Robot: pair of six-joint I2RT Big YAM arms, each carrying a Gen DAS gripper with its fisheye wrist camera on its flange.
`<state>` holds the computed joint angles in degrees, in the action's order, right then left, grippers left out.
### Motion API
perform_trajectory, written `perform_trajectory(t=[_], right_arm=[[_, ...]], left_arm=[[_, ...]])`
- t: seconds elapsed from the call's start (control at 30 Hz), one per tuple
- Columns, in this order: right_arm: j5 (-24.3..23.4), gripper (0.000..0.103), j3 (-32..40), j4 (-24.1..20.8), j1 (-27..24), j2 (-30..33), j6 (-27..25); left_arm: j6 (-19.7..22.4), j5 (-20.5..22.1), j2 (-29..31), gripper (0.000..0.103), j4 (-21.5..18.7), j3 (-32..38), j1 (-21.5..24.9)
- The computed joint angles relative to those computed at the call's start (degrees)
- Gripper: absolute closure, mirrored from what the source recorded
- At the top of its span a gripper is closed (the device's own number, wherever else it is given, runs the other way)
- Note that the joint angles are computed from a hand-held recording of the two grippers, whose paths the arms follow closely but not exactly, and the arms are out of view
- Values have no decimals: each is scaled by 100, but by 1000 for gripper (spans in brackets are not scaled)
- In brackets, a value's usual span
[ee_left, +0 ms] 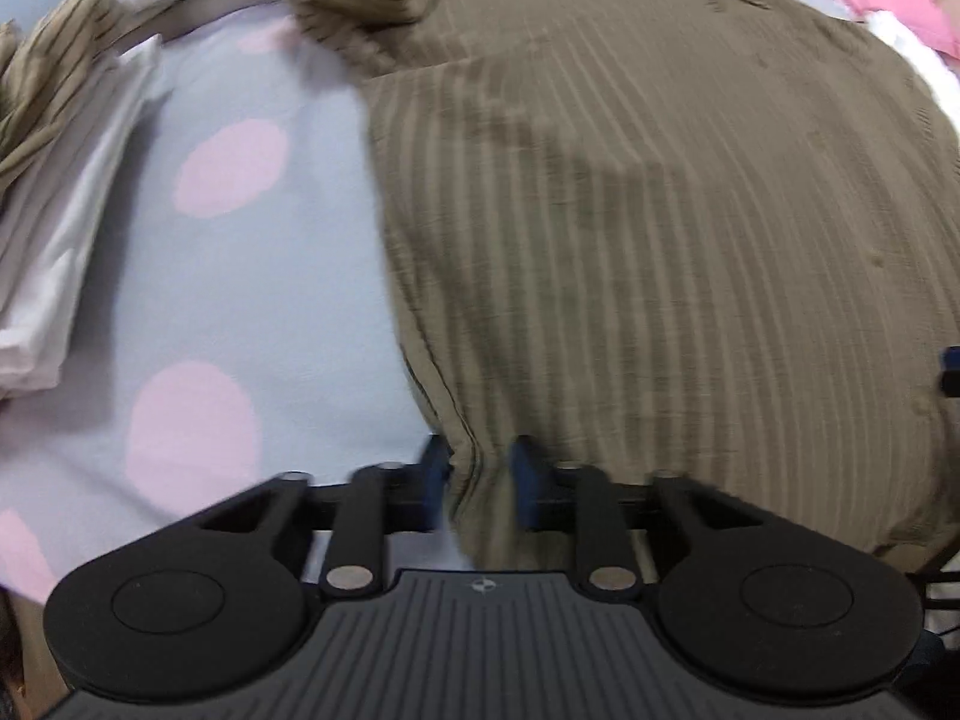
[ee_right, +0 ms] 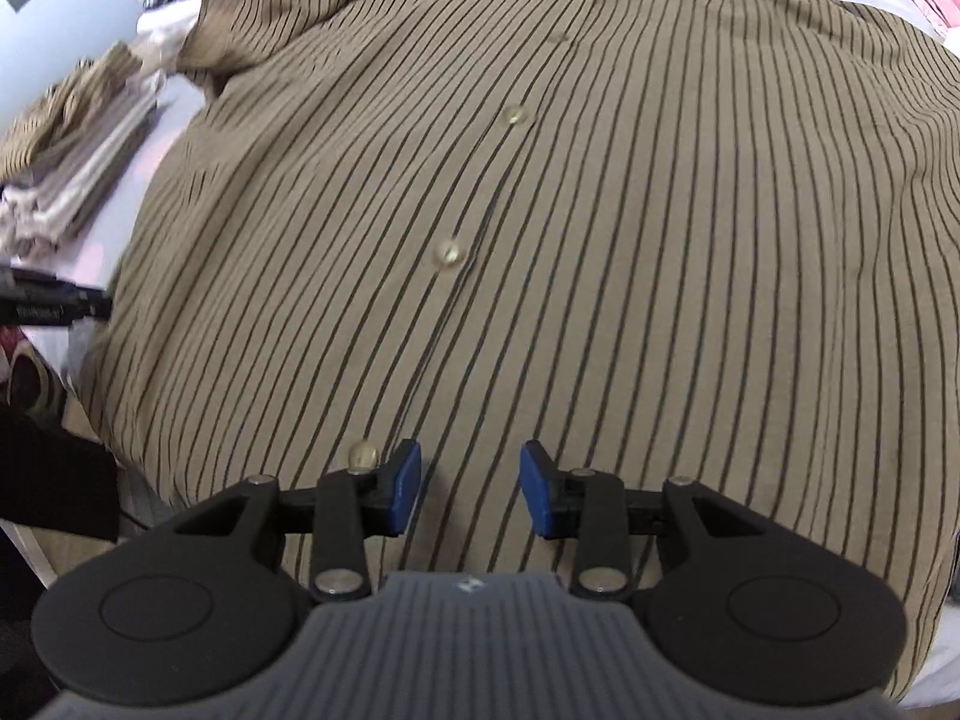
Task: Fold clothes
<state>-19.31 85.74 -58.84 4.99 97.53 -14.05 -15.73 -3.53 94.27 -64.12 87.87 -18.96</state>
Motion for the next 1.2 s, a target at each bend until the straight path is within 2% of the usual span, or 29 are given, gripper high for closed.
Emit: perform_trajectory(t=[0.1, 0.2, 0.33, 0.4, 0.53, 0.7, 0.8, 0.9, 1.03, 1.2], right_arm=[[67, 59, -65, 59, 17, -41, -125], [72, 58, -44, 60, 7, -1, -104], [70, 57, -5, 46, 6, 26, -113], [57, 56, -20, 56, 1, 20, -135], [56, 56, -60, 96, -15, 7, -85], [52, 55, -27, 102, 7, 50, -16], [63, 54, 3, 91, 30, 75, -38], [79, 51, 15, 83, 47, 83, -75], [94, 50, 26, 79, 67, 93, -80], [130, 49, 41, 75, 97, 105, -62]], left_arm=[[-115, 288, -121, 101, 40, 63, -48], [-210, 800, -204, 101, 129, 125, -94], [-236, 1598, 40, 101, 294, 515, -69], [-137, 1825, 271, 101, 286, 822, -103], [98, 1967, 756, 98, 20, 1450, -295], [405, 2188, 1002, 84, -272, 1731, -460], [520, 2233, 911, 81, -353, 1591, -496], [598, 2018, 788, 75, -374, 1429, -481], [829, 1692, 470, 58, -386, 1106, -426], [1187, 1609, 133, 55, -444, 839, -259]])
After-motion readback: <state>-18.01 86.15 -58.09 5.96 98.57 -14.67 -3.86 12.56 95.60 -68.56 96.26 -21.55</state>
